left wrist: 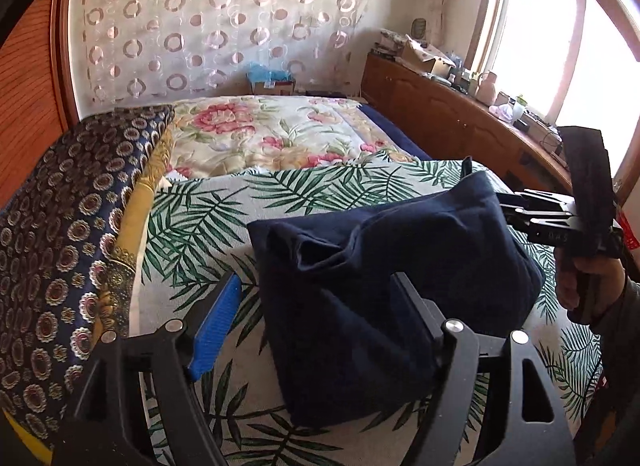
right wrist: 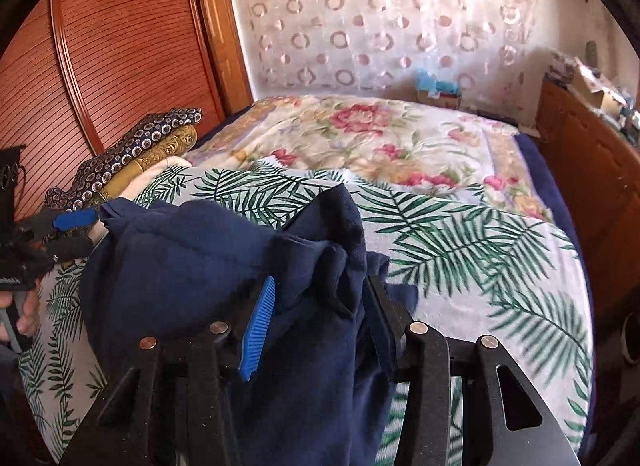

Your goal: Fold small clothes

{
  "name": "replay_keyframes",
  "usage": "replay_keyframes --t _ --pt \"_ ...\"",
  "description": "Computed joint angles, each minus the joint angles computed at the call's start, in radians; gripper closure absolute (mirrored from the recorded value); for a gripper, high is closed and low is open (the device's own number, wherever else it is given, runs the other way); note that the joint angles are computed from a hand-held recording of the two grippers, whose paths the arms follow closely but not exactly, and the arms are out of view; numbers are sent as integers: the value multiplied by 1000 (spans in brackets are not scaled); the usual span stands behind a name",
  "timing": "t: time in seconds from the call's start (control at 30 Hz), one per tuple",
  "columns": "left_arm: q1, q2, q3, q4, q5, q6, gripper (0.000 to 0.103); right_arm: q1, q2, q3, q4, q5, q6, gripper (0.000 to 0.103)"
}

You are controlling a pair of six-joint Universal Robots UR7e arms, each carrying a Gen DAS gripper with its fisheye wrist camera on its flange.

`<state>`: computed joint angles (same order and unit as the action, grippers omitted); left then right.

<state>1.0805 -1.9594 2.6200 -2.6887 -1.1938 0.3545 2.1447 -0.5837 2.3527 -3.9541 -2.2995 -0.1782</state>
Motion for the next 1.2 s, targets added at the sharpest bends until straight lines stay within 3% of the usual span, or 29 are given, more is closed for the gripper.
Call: replay_keyframes --t 0.07,0.1,0.17,0.23,0.37,0.43,0.5,0.63,0.87,0.9,0.97,1.0,1.03,1.2 --pt "8 30 -6 -19 -2 2 27 -19 -17 0 7 32 -20 56" --pt "11 48 -8 -41 -1 5 27 -27 -23 2 7 44 -28 60" --pt "17 79 -16 -68 -4 13 27 -51 -39 14 -2 101 -59 73" --pt "26 116 -29 -86 -11 19 27 -73 -54 22 8 142 -79 98" --pt "19 167 -52 -123 6 31 27 -108 -65 58 -37 231 -139 103" --pt "15 174 -65 -134 -1 33 27 -97 -49 57 -98 177 -155 103" --pt "9 167 -72 -140 -14 36 27 -97 -44 53 -154 93 -119 103" --pt "8 128 -75 -102 -38 44 27 -122 -60 71 -254 41 -160 103" --pt "11 83 -32 -53 -14 67 27 -157 -76 116 -234 160 -173 103" --pt "10 84 -25 -58 -6 72 27 -155 -67 114 -229 165 -175 100" --pt "8 86 -14 -65 4 74 27 -159 -66 108 -200 182 -181 83" --pt "11 86 -12 -65 3 75 27 -159 -65 104 -181 182 -186 69" --pt "13 86 -11 -64 0 76 27 -160 -71 103 -160 187 -188 63" --pt "18 93 -6 -68 -2 73 27 -177 -98 86 -44 216 -215 62"
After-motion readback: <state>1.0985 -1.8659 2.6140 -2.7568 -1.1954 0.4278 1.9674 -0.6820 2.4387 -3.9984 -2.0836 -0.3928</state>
